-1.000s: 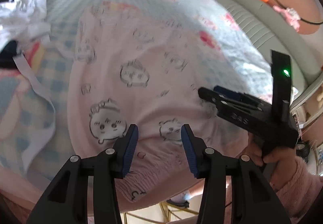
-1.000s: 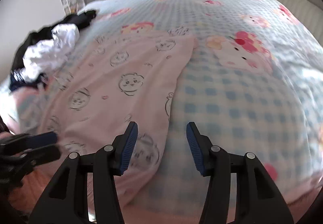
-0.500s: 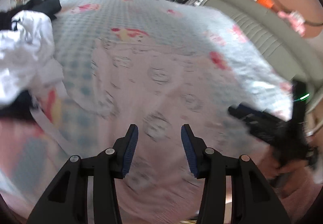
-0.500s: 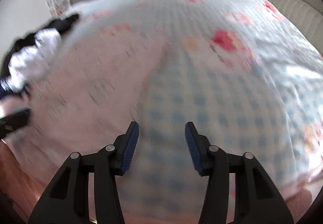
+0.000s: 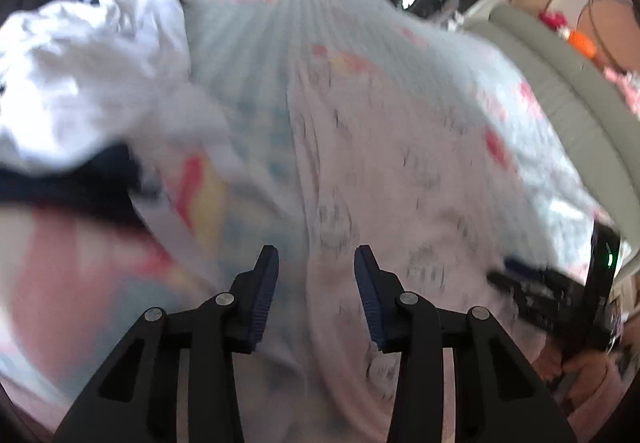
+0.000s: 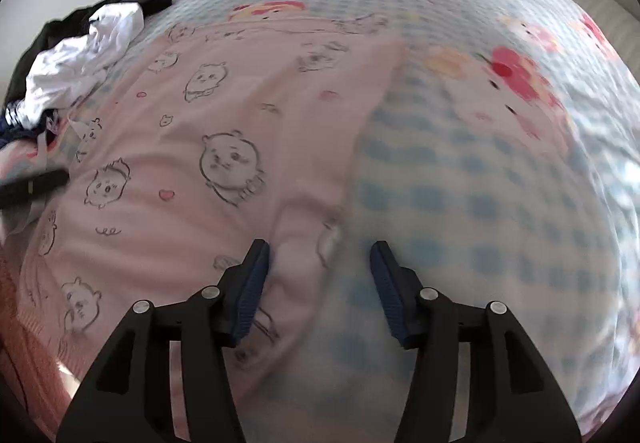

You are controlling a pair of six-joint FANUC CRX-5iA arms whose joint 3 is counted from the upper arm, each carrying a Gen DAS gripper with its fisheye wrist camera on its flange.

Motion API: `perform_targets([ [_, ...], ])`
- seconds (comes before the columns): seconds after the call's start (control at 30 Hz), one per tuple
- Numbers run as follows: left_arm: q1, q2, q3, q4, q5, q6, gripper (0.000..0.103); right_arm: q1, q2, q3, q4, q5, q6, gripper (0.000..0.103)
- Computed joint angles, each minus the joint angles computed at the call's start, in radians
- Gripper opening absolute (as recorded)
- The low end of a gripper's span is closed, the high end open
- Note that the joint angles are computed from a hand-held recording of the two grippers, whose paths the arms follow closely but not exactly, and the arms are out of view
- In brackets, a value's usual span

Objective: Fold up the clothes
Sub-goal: 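Grasp the pants edge with the left tool and lift it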

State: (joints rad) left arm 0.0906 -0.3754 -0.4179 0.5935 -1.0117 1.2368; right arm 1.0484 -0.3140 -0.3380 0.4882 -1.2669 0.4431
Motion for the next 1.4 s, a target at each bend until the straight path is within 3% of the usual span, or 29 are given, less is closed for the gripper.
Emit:
perform_targets([
  [0.1,-0.025,0.064,0.05,0.011,0.035,0.001,0.041,0.001,0.006,0.017,0.052,-0.022,-0.015,0.053],
  [0.17,-0.051,0.108,0.091,-0.007,0.045,-0.018,0.04,-0.03,0.017,0.038,0.066,0.015,-0.008,0.053],
  [0.33,-0.085,0.216,0.181,-0.046,0.002,-0.016,0.037,-0.155,0.133,0.173,0.0,0.097,0.106,0.053],
  [0.47,-0.064,0.249,0.186,-0.05,-0.036,0.018,0.033,-0.199,0.2,0.241,-0.07,0.105,0.146,0.053],
  [0.57,-0.037,0.238,0.141,0.052,-0.042,-0.036,0.015,-0.226,0.219,0.257,-0.125,0.123,0.155,0.053],
  [0.67,-0.03,0.232,0.127,0.108,-0.041,-0.088,0.014,-0.236,0.228,0.255,-0.137,0.122,0.147,0.054],
  [0.83,-0.039,0.25,0.144,0.097,-0.033,-0.078,0.014,-0.253,0.228,0.247,-0.143,0.146,0.148,0.054],
  [0.87,-0.043,0.249,0.146,0.088,-0.023,-0.074,0.006,-0.252,0.228,0.246,-0.139,0.146,0.149,0.054],
  [0.9,-0.045,0.247,0.148,0.077,-0.015,-0.067,0.005,-0.25,0.228,0.245,-0.135,0.145,0.149,0.054],
  [1.17,-0.034,0.226,0.175,-0.01,-0.019,-0.012,0.005,-0.238,0.243,0.216,-0.038,0.084,0.111,0.055],
  [1.3,-0.043,0.301,0.234,-0.086,-0.093,0.06,0.011,-0.266,0.271,0.219,-0.067,0.063,0.158,0.059],
  [1.4,-0.016,0.274,0.213,-0.047,-0.053,0.075,0.012,-0.265,0.29,0.241,-0.046,0.039,0.204,0.059],
])
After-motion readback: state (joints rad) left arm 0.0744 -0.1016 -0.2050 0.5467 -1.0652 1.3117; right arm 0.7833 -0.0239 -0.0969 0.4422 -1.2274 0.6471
